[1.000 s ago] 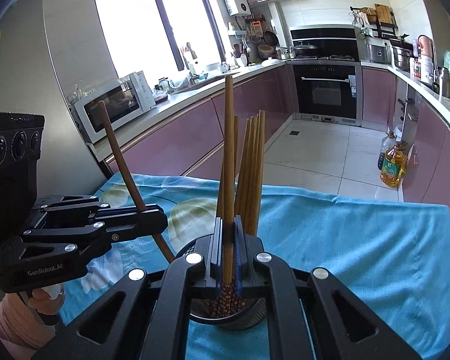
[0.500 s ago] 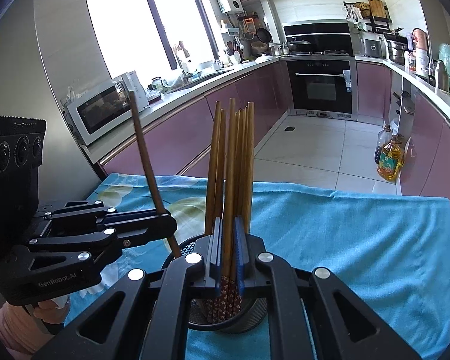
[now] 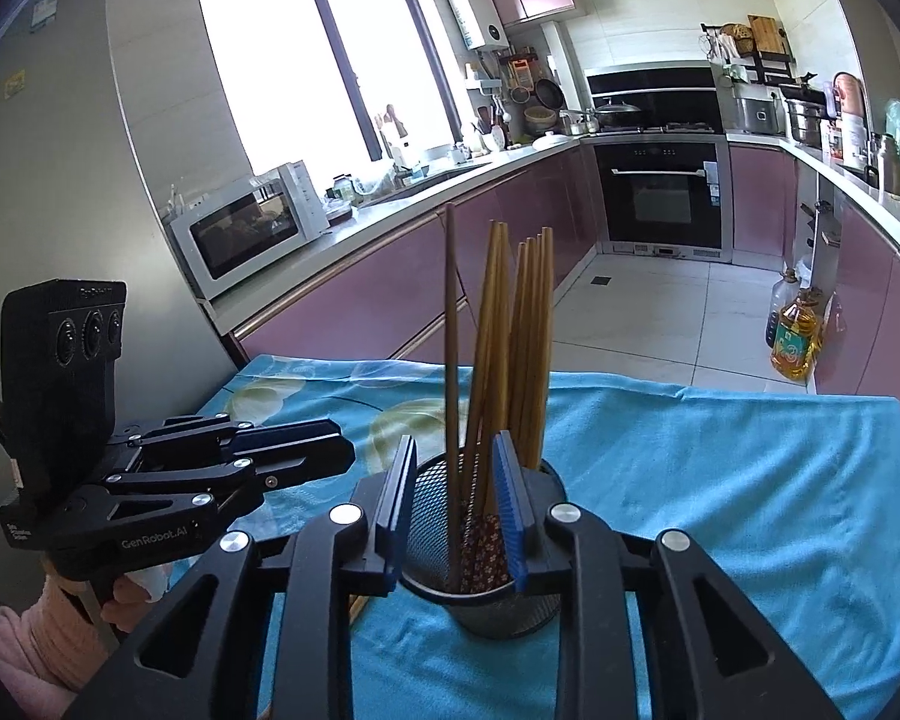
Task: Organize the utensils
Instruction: 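Withdraw both open tools from the cup toward the last two chopsticks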
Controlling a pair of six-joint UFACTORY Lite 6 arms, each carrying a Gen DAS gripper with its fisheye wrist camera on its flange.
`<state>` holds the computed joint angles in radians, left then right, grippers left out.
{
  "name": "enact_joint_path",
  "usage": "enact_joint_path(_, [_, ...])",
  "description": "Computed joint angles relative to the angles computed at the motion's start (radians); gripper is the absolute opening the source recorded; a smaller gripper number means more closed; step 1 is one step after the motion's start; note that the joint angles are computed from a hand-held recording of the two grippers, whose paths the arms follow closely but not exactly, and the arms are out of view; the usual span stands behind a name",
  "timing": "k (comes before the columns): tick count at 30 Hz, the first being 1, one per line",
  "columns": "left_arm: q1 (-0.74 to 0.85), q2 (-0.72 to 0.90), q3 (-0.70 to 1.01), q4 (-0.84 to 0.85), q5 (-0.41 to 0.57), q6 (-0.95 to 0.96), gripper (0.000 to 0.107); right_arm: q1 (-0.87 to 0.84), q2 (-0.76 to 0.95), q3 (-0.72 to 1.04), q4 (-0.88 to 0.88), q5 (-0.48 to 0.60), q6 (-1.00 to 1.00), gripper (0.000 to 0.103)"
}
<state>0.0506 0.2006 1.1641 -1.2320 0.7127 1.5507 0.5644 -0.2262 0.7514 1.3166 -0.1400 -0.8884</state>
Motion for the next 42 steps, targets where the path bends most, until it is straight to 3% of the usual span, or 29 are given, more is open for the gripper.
enact_joint_path(2, [0.042, -0.047, -0.059, -0.033, 0.024, 0.059, 0.030, 0.045, -0.035, -0.031, -0.029, -0.018, 0.029, 0.037])
enact_joint_path(7, [0.136, -0.138, -0.196, -0.071, 0.029, 0.173, 0.041, 0.164, -0.032, -0.087, -0.133, -0.057, 0.165, 0.045])
enact_joint_path(11, [0.218, -0.143, -0.286, -0.079, 0.015, 0.247, 0.050, 0.234, 0.072, -0.091, -0.248, -0.085, 0.326, 0.046])
enact_joint_path(16, [0.298, -0.093, -0.343, -0.092, -0.008, 0.317, 0.050, 0.271, 0.253, -0.046, -0.479, -0.072, 0.617, 0.046])
enact_joint_path(23, [0.354, -0.043, -0.378, -0.118, -0.033, 0.379, 0.051, 0.354, 0.401, 0.045, -0.262, -0.102, 0.452, 0.046])
enact_joint_path(30, [0.377, -0.034, -0.397, -0.113, -0.028, 0.393, 0.052, 0.400, 0.471, 0.118, 0.047, -0.132, 0.145, 0.046])
enact_joint_path(42, [0.379, -0.059, -0.456, -0.158, -0.078, 0.450, 0.052, 0.431, 0.404, 0.040, 0.155, -0.168, 0.080, 0.046])
